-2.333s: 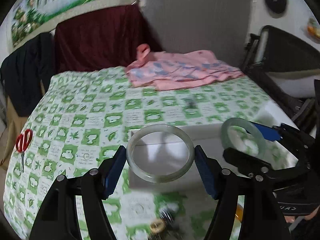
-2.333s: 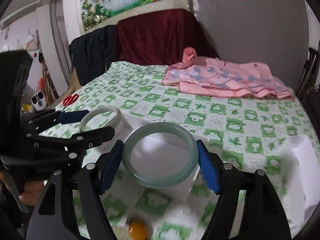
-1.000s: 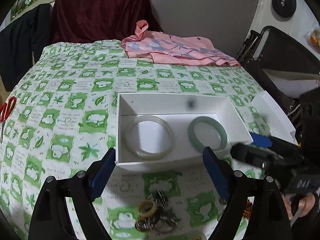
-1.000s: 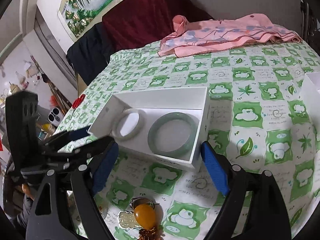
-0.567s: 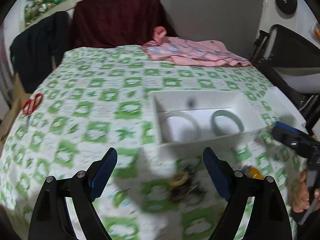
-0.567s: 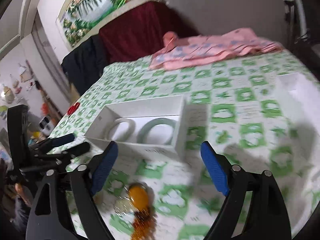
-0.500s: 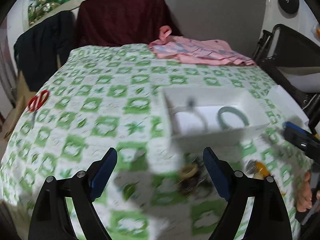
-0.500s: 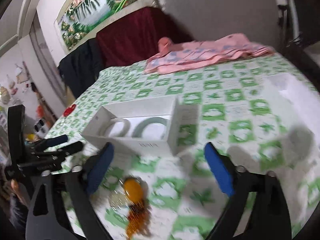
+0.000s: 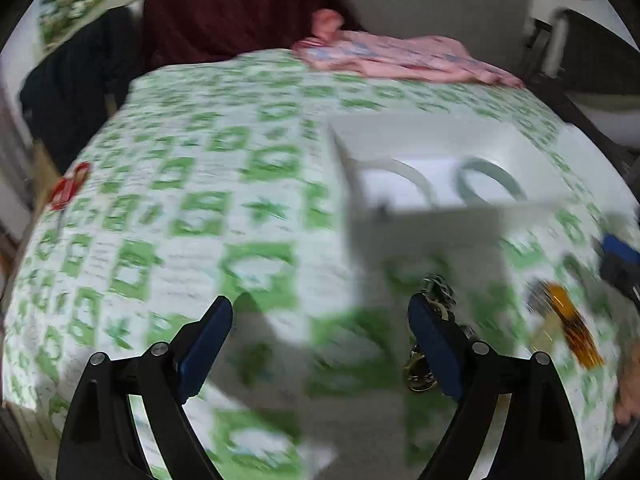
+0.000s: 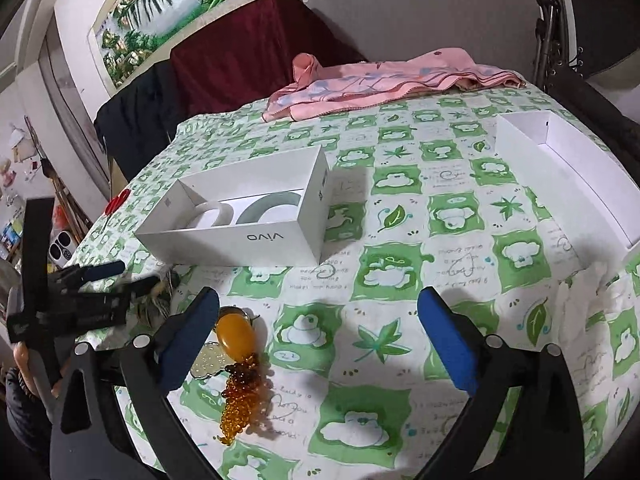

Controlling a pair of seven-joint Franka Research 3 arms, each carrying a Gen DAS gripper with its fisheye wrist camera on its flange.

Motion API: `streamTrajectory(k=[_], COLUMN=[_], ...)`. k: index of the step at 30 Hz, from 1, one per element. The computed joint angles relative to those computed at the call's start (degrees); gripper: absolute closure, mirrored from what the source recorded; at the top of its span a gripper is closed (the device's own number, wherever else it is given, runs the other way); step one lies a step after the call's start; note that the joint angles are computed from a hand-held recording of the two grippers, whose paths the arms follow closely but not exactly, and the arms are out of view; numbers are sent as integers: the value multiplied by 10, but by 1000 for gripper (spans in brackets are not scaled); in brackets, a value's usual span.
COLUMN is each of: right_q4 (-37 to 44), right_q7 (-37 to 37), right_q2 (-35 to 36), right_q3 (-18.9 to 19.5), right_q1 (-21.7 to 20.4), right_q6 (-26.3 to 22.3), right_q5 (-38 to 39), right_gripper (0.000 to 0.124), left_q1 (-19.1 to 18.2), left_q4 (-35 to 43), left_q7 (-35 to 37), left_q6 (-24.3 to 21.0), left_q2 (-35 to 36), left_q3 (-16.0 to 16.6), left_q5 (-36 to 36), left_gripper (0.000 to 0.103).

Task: Organize jewelry
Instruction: 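Withdraw both grippers and move the right gripper to the orange amber pendant, then grasp the orange amber pendant with the right gripper while the left grasps a gold ring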

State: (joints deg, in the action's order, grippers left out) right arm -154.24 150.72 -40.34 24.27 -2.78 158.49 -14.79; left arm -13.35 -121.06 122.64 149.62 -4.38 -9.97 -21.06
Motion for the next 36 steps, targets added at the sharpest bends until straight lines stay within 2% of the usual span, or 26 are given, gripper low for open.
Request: streamTrajectory(k=[3,5,8,9,14,15,17,19,21,24,26,27,29,30,32,33,36], right_q4=[0,3,3,2,-1,0,8,19,27,38,47,51,54,50,45,37,28], right_q7=[-3,-7,-11,-10,-19,-25,-40,-63,-84,-103,-120,-131,-135,-141,-106,-89,-80], right_q2=[1,5,8,7,3,5,13,30,43,60,77,87,92,93,75,63,55], right_q3=[0,-1,-8,-9,-8,-7,-3,-11,-17,-27,-41,-52,-56,-62,-33,-24,-29], right_q1=[3,5,10,10,15,19,23,42,56,69,85,96,98,105,76,66,65], right_q6=[6,2,2,5,14,15,6,-5,-5,-14,-23,-28,-29,-18,-19,-9,-2], right_q5=[-1,0,4,5,7,7,4,7,7,10,22,31,33,39,17,9,14], right_gripper=[29,29,29,29,29,29,37,56,63,64,69,77,83,99,102,102,102], left_q1=[-12,-17,-16,-7,3,1,-1,-1,0,1,1,0,-4,-6,-11,-15,-29], left_q4=[-39,-62,-56,-42,-49,-47,-44,-45,-41,-31,-33,-35,-43,-46,-56,-62,-77], left_q7=[70,75,43,4,-51,-51,-45,-49,-52,-52,-49,-39,-21,-13,0,6,33], left_q6=[-2,13,-3,-18,22,19,14,13,6,-1,-1,3,16,21,39,50,67], left_q2=[-36,-53,-49,-37,-32,-31,-30,-31,-30,-23,-26,-28,-35,-39,-47,-51,-63], left_q3=[5,9,21,21,9,12,15,15,16,15,15,17,21,22,24,24,28], left_q5=[-39,-34,-30,-15,37,34,29,32,35,36,32,19,-5,-15,-27,-29,-36], left_gripper=[14,9,7,6,4,4,4,4,4,4,5,5,5,5,6,11,24])
